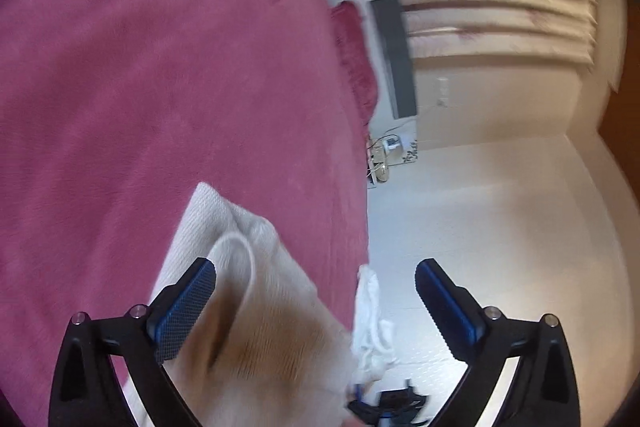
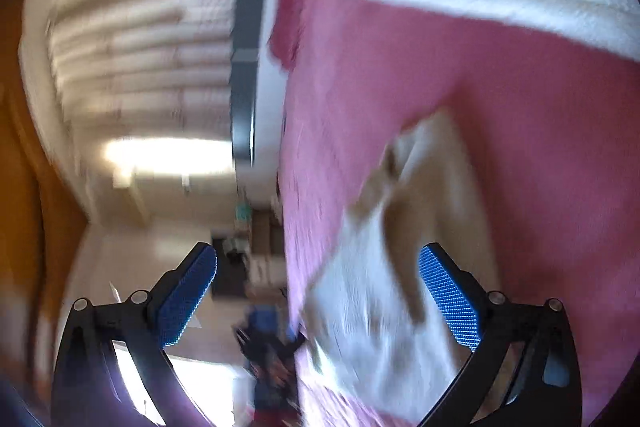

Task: Fold clothes
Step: 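Lift the sweater with both tools and flip it over onto the blanket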

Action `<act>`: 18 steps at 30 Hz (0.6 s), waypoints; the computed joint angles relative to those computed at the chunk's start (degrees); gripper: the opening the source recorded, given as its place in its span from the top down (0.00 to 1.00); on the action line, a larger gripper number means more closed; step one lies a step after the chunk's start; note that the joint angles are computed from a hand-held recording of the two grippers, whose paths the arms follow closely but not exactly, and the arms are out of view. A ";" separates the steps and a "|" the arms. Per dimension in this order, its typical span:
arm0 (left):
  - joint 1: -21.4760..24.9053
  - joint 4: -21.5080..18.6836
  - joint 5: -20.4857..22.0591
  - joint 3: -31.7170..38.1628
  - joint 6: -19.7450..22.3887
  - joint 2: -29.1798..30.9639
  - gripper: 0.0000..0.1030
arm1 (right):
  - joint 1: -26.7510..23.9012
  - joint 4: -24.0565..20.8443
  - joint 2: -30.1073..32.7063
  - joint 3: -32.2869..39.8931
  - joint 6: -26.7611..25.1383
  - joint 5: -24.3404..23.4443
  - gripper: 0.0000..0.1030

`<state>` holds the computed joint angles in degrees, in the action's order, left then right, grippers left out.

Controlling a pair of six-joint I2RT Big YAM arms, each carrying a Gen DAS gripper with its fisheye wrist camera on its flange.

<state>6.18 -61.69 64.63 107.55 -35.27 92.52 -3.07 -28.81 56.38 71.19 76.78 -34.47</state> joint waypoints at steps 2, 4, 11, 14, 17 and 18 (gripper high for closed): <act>-0.27 -8.59 2.84 -1.14 11.20 -2.39 0.00 | 3.13 1.88 -0.92 -1.10 -0.02 -1.22 0.00; -2.19 -20.25 2.78 -0.37 23.93 -2.79 0.00 | 6.32 10.41 -1.90 -4.86 5.77 -1.59 0.00; -12.17 -26.85 -4.66 -4.76 36.94 -4.25 0.00 | 12.87 15.56 2.60 -4.75 8.74 2.59 0.00; -13.14 -21.77 -5.48 -4.02 32.75 -3.44 0.00 | 13.34 11.13 4.05 -1.88 5.29 3.28 0.00; -13.21 -20.54 -6.02 -0.19 29.67 -0.66 0.00 | 13.16 -6.55 6.93 6.69 -6.43 7.04 0.00; -13.01 -21.06 -6.14 1.08 29.41 0.27 0.00 | 13.09 -13.31 8.53 10.57 -10.30 8.58 0.00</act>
